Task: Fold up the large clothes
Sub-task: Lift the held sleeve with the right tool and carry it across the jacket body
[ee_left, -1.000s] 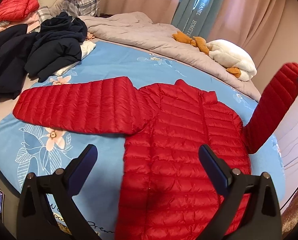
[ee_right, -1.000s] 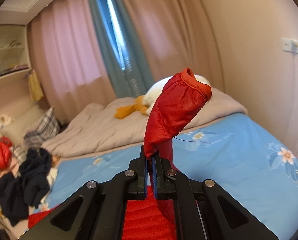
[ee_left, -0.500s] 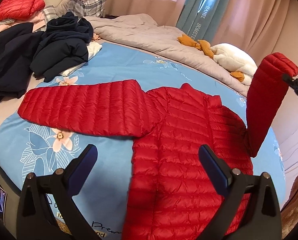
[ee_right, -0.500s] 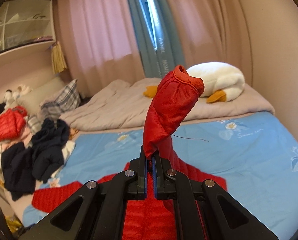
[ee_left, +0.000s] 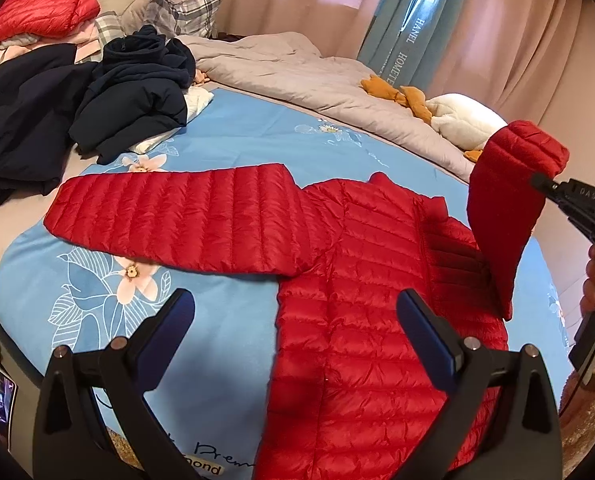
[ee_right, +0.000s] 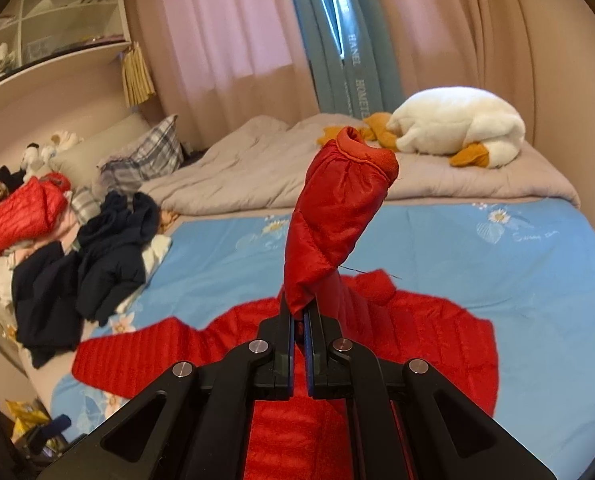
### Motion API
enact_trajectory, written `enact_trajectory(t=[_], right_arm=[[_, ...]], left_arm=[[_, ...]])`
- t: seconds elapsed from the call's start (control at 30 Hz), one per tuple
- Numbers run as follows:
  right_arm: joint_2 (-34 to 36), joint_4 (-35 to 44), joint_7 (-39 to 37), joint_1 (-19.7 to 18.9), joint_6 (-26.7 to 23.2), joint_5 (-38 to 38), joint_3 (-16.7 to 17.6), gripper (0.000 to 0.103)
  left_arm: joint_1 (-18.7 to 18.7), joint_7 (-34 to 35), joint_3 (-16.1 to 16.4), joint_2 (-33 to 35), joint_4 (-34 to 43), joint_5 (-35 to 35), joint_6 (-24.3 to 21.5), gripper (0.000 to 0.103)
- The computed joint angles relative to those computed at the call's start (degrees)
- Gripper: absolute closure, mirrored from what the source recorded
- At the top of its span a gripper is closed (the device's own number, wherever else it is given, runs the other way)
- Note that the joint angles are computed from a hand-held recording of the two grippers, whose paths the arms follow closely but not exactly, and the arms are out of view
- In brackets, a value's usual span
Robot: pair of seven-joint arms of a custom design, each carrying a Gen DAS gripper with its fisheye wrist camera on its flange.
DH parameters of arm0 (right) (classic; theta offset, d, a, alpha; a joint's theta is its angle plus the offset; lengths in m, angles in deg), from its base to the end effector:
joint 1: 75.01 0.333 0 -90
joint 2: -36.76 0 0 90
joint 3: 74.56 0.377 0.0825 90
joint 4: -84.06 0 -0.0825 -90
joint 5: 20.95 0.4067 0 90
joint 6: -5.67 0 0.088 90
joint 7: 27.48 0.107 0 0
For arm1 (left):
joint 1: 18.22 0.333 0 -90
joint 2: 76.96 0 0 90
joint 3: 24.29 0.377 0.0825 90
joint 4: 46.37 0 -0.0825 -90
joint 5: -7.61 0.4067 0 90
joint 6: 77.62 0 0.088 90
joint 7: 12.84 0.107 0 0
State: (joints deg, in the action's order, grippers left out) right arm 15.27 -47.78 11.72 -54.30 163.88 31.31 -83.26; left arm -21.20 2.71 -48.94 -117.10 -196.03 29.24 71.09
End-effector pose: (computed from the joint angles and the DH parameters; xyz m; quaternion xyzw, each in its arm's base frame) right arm 0.4817 0.0571 0.6239 -0.7174 0.4963 -0.1710 0.4580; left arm 0.3226 -0.2089 0.5596 -0.8032 0.4471 -0.3037 0.2506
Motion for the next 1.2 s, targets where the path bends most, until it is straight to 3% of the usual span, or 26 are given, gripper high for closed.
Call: enact_trajectory(t=[1.2], right_arm=[[4.1, -2.1, 5.5, -1.7, -7.6, -5.7, 4.5, 0.098]], left_arm=[[0.1, -0.1, 1.5, -2.7, -2.7, -2.3, -1.6, 0.002]])
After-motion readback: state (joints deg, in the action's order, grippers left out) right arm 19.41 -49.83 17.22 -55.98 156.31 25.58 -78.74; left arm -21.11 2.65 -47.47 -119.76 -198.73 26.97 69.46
